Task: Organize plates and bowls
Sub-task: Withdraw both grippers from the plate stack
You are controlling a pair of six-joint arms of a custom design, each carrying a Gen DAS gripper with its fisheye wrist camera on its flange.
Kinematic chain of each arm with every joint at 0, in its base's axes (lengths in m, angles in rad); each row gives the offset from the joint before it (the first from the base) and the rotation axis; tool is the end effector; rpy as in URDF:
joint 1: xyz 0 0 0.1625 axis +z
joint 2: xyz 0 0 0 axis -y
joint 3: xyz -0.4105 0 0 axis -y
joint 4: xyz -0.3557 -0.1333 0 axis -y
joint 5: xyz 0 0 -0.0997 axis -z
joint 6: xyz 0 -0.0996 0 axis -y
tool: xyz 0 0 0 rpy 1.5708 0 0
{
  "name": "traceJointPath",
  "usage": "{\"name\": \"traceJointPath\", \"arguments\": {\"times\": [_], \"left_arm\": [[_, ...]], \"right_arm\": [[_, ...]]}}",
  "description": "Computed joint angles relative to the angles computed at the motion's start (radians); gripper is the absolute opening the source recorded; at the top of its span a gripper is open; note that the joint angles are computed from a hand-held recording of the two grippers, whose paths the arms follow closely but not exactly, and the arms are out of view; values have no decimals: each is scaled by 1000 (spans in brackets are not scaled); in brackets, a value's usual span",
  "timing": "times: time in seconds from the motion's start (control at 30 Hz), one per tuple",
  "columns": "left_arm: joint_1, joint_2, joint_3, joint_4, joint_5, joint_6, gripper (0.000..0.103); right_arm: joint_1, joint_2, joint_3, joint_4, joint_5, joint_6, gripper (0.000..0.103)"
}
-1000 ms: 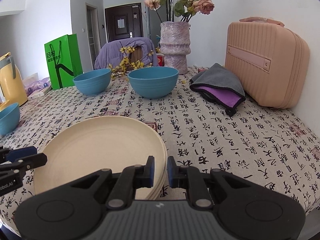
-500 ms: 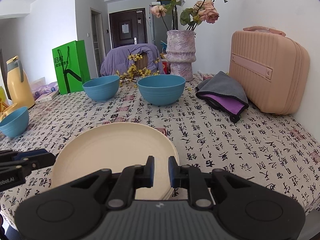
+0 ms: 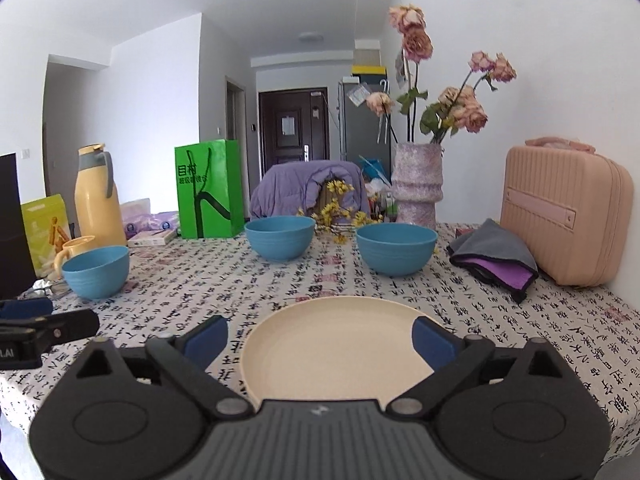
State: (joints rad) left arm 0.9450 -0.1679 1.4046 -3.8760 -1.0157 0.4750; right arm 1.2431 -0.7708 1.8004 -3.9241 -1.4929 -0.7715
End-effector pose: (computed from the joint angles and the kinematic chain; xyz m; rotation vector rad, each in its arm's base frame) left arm -0.2264 -0.6304 -0.0583 0.8786 2.1781 -1.4160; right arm -0.0591 -0.6119 0.2160 0.5239 -2.0326 1.4366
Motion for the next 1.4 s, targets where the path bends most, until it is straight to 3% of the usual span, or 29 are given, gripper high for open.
{"name": "traceJointPath", "arguments": {"times": [0.17,0.33,0.63,0.77,1.4], "left_arm": [[-2,-31,143,-183,30,66,103],[-4,-53,264,-322,68,62,103],[-9,-64,390,-477,105,41,103],[-7,-58,387,-477,110,45,103],[-4,-55,362,-443,99,42,103]], "right_arm": [[0,50,85,-156,79,12,103],[-9,106,176,-302,135,1,103],[-33,178,290,-479,205,-10,103],[-30,193,290,-472,198,-33,103],[-22,185,255,-443,145,8,103]]}}
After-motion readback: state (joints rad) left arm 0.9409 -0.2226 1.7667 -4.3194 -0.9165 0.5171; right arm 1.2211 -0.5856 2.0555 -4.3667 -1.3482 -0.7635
